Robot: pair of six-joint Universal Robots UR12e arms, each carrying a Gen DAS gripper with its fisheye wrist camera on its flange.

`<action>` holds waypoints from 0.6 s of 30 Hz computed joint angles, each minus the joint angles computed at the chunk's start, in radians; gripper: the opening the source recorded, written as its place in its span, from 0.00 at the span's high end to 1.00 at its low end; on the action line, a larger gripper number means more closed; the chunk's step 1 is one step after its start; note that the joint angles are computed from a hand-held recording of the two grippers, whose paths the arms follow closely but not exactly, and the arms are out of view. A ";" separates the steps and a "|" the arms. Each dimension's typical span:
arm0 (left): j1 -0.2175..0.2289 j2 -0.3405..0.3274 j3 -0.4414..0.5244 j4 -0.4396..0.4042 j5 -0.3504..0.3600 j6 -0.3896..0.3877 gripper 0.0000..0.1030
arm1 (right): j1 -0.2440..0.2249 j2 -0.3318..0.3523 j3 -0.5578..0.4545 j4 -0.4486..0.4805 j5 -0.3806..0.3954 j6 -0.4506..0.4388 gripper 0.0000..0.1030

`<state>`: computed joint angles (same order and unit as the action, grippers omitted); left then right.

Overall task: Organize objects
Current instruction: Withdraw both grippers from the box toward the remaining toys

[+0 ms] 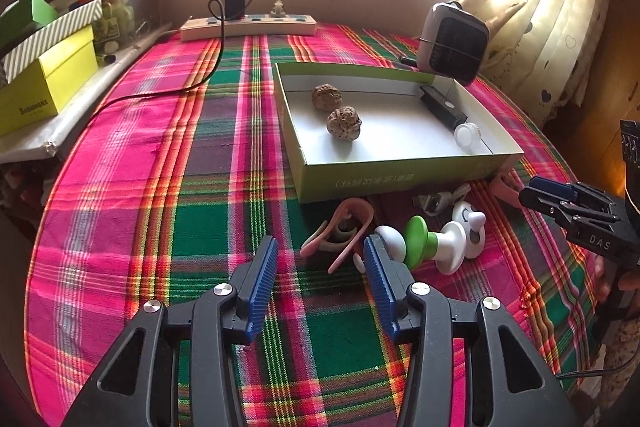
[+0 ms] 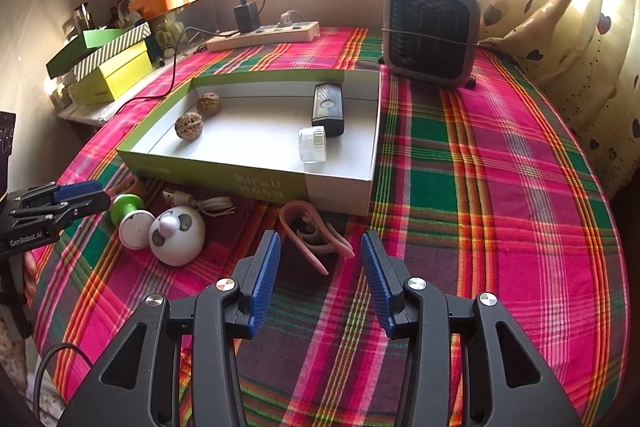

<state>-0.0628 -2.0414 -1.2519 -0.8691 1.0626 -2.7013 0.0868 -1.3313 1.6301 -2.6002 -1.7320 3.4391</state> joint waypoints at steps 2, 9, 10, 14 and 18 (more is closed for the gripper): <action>-0.001 -0.003 0.004 -0.006 0.002 0.007 0.58 | -0.002 0.001 -0.001 0.002 0.008 -0.005 0.54; -0.007 -0.013 0.017 -0.018 0.013 0.032 0.58 | -0.005 0.009 -0.012 0.025 0.016 -0.019 0.52; -0.009 -0.015 0.019 -0.018 0.020 0.032 0.58 | -0.005 0.011 -0.014 0.029 0.018 -0.022 0.52; -0.011 -0.019 0.026 -0.021 0.020 0.037 0.58 | -0.007 0.020 -0.028 0.051 0.023 -0.040 0.52; -0.015 -0.024 0.034 -0.030 0.025 0.049 0.58 | -0.007 0.028 -0.040 0.063 0.025 -0.053 0.52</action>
<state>-0.0775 -2.0658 -1.2181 -0.8986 1.0872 -2.6523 0.0800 -1.3034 1.5903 -2.5376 -1.7068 3.3861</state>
